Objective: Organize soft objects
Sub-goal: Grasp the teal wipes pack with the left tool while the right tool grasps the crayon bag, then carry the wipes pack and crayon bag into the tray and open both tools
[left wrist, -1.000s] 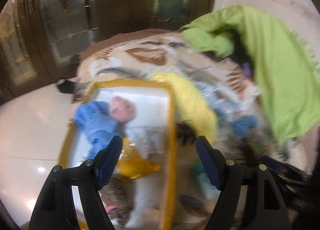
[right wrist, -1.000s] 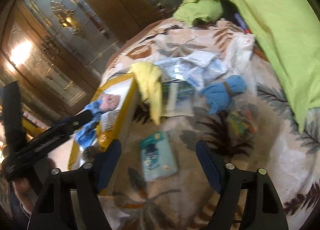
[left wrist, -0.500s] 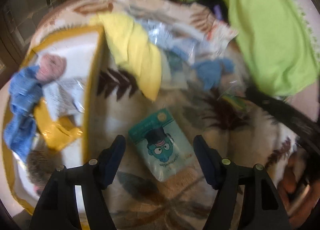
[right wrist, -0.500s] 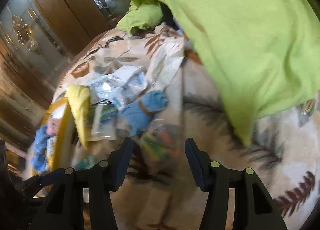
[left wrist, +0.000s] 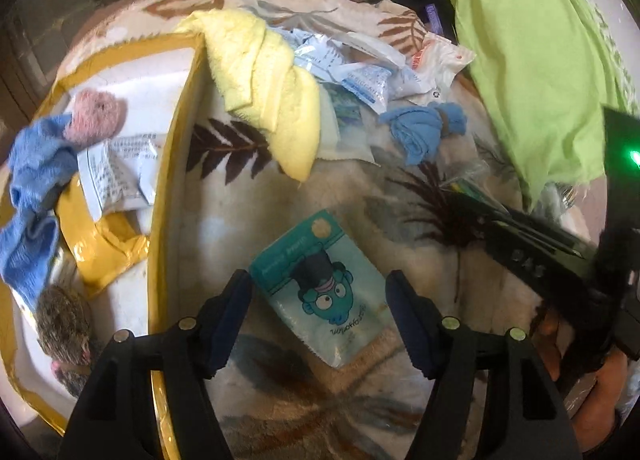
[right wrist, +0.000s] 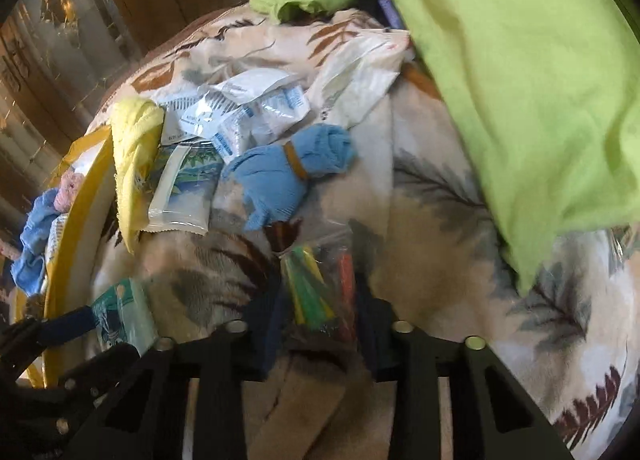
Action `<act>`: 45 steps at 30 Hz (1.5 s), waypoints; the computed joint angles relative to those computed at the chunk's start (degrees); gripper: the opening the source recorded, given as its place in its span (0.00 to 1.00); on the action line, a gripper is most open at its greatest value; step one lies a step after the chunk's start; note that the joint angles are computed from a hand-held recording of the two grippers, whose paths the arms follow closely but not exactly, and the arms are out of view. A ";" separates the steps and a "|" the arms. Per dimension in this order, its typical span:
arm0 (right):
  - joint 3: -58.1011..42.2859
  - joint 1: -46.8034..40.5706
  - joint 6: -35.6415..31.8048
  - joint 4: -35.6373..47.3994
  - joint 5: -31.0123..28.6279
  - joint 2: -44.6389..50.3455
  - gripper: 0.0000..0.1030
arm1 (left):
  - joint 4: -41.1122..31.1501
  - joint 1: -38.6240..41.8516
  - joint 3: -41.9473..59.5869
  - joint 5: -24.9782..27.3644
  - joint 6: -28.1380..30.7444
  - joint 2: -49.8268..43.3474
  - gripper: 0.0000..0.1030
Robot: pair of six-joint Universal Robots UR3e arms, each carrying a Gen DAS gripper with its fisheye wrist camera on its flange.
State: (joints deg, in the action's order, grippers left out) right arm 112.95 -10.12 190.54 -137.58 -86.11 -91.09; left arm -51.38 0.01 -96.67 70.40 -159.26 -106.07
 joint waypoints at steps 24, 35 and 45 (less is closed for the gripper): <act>8.65 -8.12 -1.00 5.76 15.82 -18.71 0.16 | -2.60 9.07 -11.82 -8.84 -1.00 13.39 0.30; -18.62 15.97 3.22 -1.49 19.61 8.75 0.16 | -14.07 24.25 4.95 -9.01 5.93 8.29 0.33; -52.86 20.45 6.70 11.67 14.96 36.74 0.30 | -8.60 29.52 -5.50 -15.91 13.01 8.79 0.77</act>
